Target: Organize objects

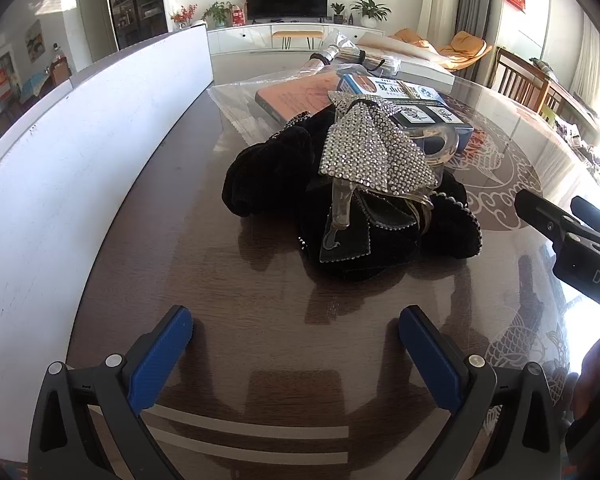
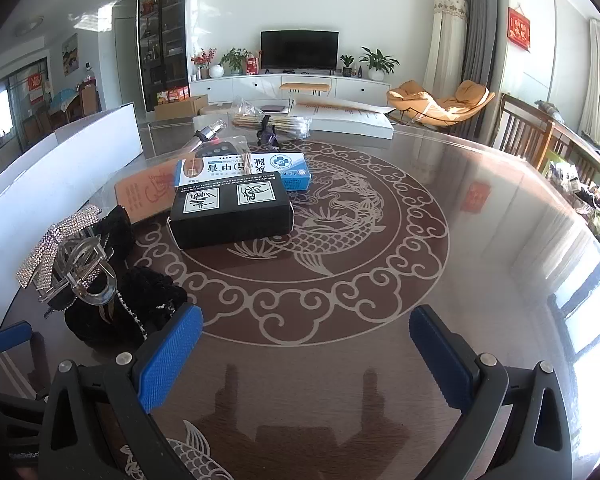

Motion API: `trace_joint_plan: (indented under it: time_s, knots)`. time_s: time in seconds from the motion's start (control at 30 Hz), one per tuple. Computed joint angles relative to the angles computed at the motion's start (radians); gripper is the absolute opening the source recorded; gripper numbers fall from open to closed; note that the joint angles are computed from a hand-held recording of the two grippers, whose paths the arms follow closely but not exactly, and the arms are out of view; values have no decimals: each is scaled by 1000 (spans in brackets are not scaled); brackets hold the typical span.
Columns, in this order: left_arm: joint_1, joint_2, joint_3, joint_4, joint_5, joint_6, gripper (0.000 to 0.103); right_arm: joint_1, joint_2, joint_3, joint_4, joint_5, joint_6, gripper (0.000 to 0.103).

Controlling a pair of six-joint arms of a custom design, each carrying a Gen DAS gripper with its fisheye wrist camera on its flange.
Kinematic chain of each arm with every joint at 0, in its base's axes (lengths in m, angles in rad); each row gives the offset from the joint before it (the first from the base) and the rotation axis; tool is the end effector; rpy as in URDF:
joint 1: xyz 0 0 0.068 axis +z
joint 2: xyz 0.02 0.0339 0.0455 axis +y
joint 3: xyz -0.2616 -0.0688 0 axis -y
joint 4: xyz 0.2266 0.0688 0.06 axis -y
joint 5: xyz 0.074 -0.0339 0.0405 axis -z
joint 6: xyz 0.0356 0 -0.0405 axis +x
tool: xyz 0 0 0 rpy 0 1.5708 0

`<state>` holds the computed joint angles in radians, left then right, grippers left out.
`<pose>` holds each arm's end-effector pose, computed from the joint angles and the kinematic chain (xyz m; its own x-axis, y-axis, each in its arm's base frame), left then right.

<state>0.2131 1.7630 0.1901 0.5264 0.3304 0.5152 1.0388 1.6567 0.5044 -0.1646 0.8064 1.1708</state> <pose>0.1817 0.0275 0.0503 -0.7566 0.3131 -0.5740 0.3809 0.9246 0.0023 0.1308 0.1715 0.0960 -0.6559 0.1424 -0.7413 0.2558 0.9659 -0.0407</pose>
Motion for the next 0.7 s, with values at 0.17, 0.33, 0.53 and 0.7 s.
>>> trace_joint_plan:
  time_s: [0.17,0.33,0.53,0.7]
  knots:
    - [-20,-22,39,-96,-30,-6,103,-11,4,-4,15,-12,-5,103]
    - [-3,-5,33,-67,-4,25,103,-21,4,-4,20,-23,-12,103]
    - [-15,-12,57,-109,-13,27,103,-58,12,-6,47,-72,-48,103]
    - [-51,18,107,-129,-32,-1,103,-100,40,6,67,-130,-90,103]
